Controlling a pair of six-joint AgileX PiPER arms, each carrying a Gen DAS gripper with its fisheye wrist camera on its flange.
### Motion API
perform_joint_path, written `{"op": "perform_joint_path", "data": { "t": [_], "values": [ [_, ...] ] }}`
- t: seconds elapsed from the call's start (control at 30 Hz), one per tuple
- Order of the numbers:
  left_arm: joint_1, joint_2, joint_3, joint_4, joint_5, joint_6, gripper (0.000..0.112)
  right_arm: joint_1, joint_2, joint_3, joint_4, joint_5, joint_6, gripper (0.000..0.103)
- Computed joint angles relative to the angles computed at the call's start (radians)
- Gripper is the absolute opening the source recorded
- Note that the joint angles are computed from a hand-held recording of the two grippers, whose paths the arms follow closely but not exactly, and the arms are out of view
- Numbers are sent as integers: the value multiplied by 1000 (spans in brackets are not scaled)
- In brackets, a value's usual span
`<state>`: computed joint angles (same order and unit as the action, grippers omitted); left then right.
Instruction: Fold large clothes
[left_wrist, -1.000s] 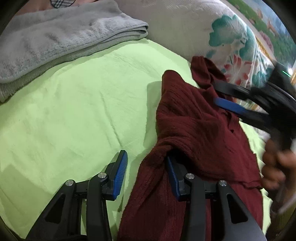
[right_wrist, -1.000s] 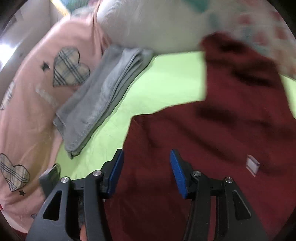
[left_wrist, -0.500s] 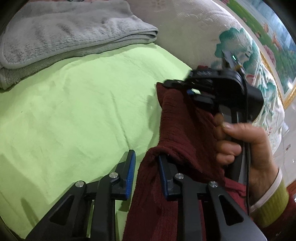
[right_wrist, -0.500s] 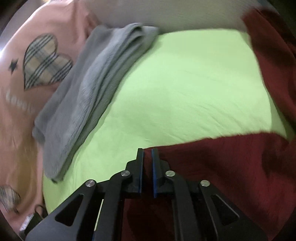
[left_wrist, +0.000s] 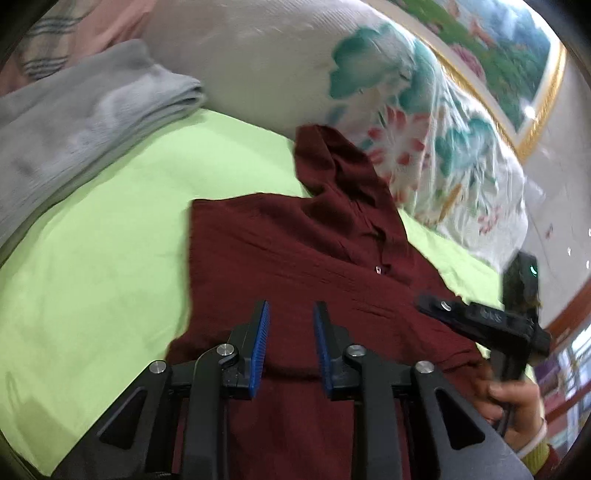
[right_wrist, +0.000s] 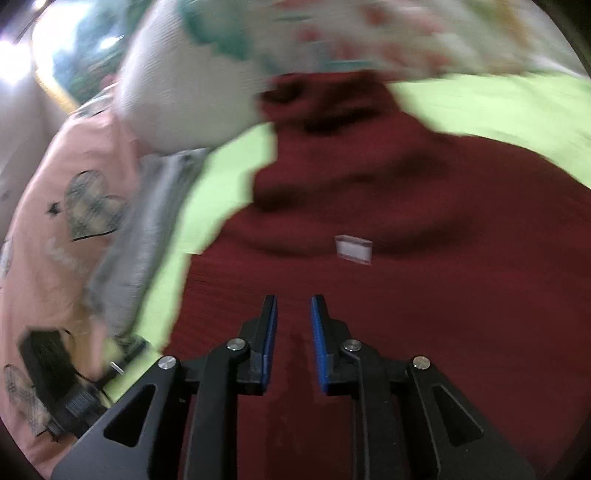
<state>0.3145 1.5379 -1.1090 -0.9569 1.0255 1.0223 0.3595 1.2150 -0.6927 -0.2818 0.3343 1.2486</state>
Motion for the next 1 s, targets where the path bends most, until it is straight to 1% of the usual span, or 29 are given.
{"op": "perform_joint_path", "data": {
  "t": [0.03,0.07,0.1,0.13,0.17,0.2,0.23,0.27,0.3,0.33,0.37,0.4,0.43,0.47,0.5,0.53,0.57,0.67,0.8,0.9,1.0],
  "values": [
    [-36,13,-14,52,-35,-49,25,0,-53,48,-60,33,86,20],
    [-63,33,-28,92,-60,-88,25,-9,-109,84,-84,76,131,20],
    [-78,60,-39,133,-76,-116,25,-15,-159,108,-112,142,173,20],
    [-88,82,-47,168,-96,-141,24,-19,-195,117,-136,231,209,21],
    [-89,111,-44,190,-117,-150,21,-37,-221,126,-128,290,205,24],
    [-73,127,-42,171,-104,-130,20,-83,-249,150,-85,314,162,24],
    [-48,136,-35,125,-86,-92,20,-140,-281,172,-9,297,78,24],
    [-33,140,-37,105,-70,-87,20,-184,-322,205,51,252,21,24],
    [-32,137,-44,114,-64,-105,20,-196,-332,205,71,247,-4,24],
    [-37,141,-51,122,-70,-116,20,-181,-321,179,51,276,1,24],
    [-50,128,-51,140,-84,-138,21,-169,-316,168,27,286,13,25],
    [-62,119,-51,155,-93,-157,24,-145,-309,158,0,281,40,25],
    [-76,113,-52,163,-99,-172,30,-144,-309,152,6,266,26,26],
    [-91,99,-49,174,-110,-184,33,-157,-299,137,32,253,-19,26],
    [-96,87,-44,181,-116,-185,37,-157,-287,119,39,253,-41,26],
    [-105,78,-45,191,-119,-196,39,-172,-293,114,63,255,-88,26],
    [-117,70,-45,200,-122,-206,40,-172,-281,96,76,248,-114,26],
    [-128,56,-58,225,-98,-227,40,-174,-252,63,108,229,-180,26],
    [-149,69,-101,240,-71,-267,43,-207,-206,26,222,181,-335,26],
    [-180,90,-154,267,-70,-317,45,-216,-153,-25,230,165,-378,27],
    [-231,135,-246,320,-74,-389,46,-243,-80,-92,273,156,-468,32]
  ]
}}
